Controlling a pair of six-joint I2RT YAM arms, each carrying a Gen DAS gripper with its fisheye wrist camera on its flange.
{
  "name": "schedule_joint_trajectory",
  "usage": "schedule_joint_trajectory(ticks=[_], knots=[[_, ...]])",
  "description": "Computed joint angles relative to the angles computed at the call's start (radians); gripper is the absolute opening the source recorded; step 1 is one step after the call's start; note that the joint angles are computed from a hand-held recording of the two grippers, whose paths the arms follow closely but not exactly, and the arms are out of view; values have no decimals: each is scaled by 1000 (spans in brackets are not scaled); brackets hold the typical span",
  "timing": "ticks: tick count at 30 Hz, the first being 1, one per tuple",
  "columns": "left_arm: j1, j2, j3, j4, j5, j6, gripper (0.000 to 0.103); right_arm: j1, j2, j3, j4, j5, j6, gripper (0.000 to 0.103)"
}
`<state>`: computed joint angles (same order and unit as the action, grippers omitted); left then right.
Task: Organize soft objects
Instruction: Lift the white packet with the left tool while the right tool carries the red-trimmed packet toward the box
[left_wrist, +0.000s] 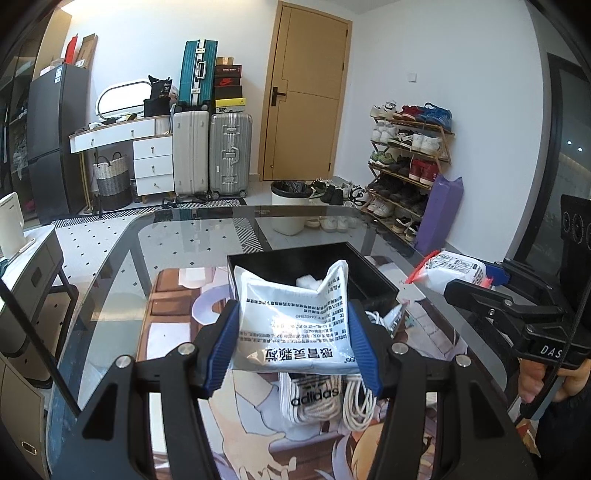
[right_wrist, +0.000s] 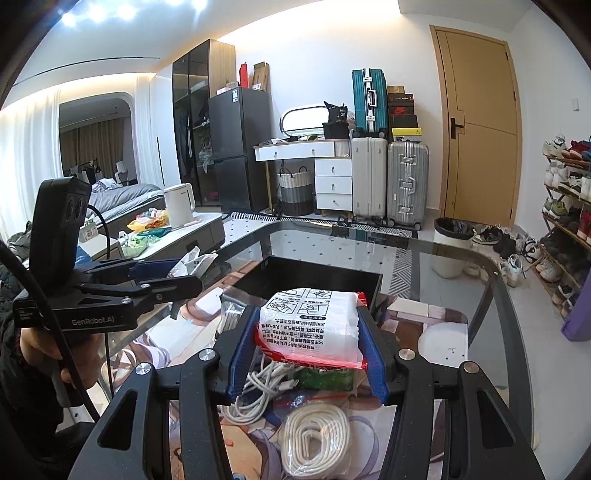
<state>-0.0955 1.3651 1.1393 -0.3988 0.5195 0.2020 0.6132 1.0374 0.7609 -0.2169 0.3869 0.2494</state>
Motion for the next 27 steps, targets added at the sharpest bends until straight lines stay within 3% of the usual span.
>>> schedule_joint_trajectory(ticks=[17, 27], knots=[[-55, 110, 111, 8, -47, -30, 57, -44, 86, 68, 21, -34, -33, 53], [-90, 185, 164, 9, -76, -47, 57, -123, 159, 116, 34, -115, -65, 53]])
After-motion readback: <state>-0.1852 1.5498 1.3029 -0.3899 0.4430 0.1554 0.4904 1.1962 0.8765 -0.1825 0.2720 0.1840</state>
